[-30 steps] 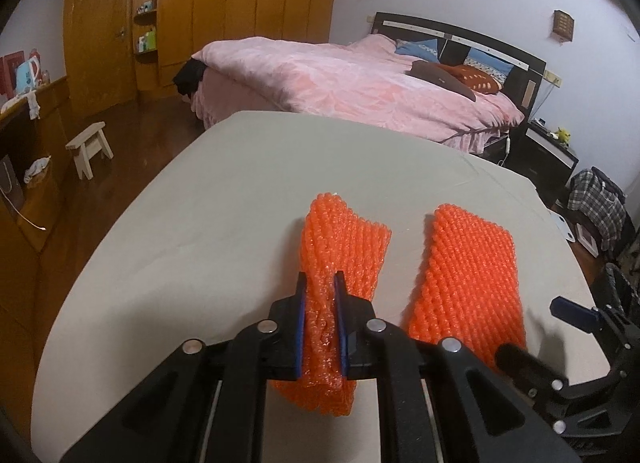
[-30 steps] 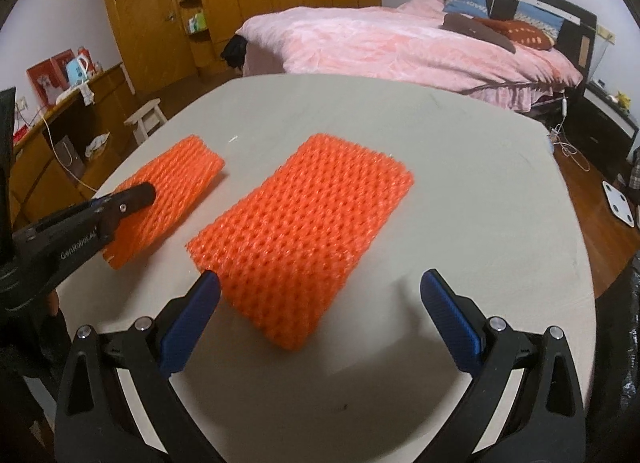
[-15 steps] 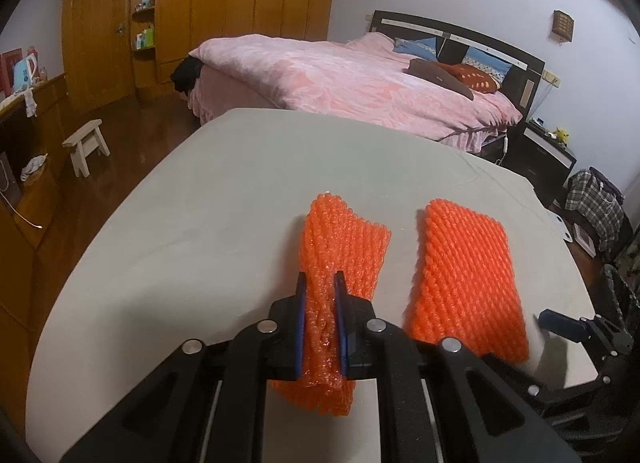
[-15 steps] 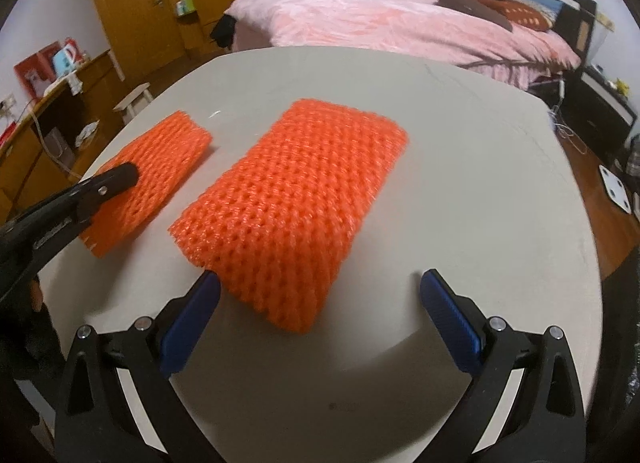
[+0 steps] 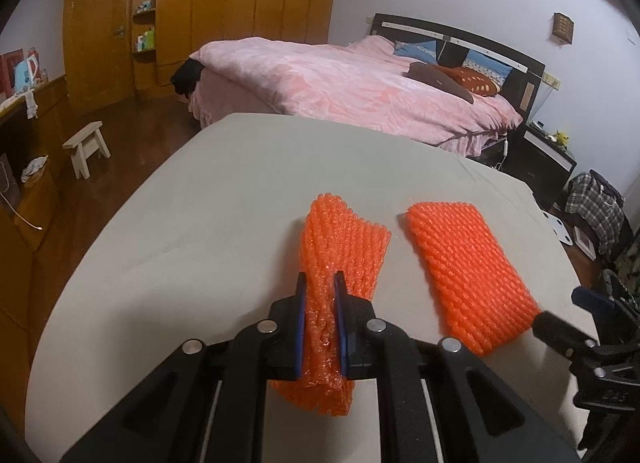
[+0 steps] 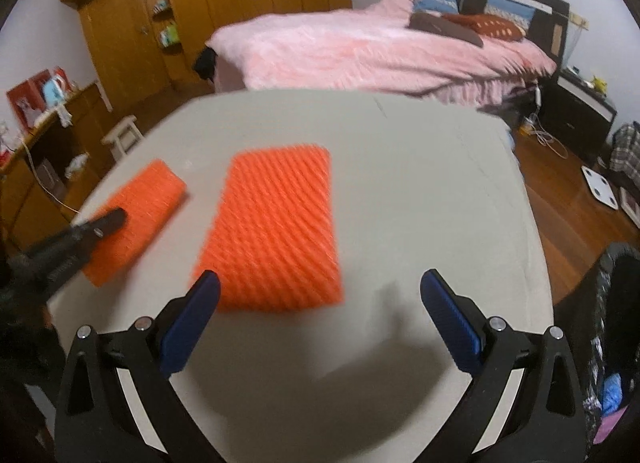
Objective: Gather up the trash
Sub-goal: 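Lift the orange sleeve with the left gripper while the right approaches the second sleeve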
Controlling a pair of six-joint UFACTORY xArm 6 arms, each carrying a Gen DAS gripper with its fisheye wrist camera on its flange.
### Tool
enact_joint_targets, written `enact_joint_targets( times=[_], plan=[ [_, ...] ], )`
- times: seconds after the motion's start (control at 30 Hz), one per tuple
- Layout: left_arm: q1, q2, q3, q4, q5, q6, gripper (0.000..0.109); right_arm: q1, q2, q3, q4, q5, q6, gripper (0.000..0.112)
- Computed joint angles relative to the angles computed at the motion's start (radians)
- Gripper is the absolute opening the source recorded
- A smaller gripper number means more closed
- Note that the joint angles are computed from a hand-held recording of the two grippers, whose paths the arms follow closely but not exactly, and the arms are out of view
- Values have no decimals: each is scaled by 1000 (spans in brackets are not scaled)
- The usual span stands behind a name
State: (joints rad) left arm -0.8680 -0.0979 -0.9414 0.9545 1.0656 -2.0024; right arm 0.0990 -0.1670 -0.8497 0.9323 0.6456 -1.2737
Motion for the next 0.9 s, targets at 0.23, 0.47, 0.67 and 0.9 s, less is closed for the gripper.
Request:
enact_joint_targets(
  times=[0.23,0.47,0.67,0.9],
  plan=[
    [-2,-19,6,-1,35,8,12,63,57,-61,-18,-17,57,97],
    [8,-27,17,-1,32,14,12,120,114,-88,-97,-70,153,97],
    [12,-30,23,0,22,14,12,140,148,-107,-137,-81,190,97],
    [14,-29,25,-4,20,9,12,126,155,-119,-127,-33,170,81]
  ],
)
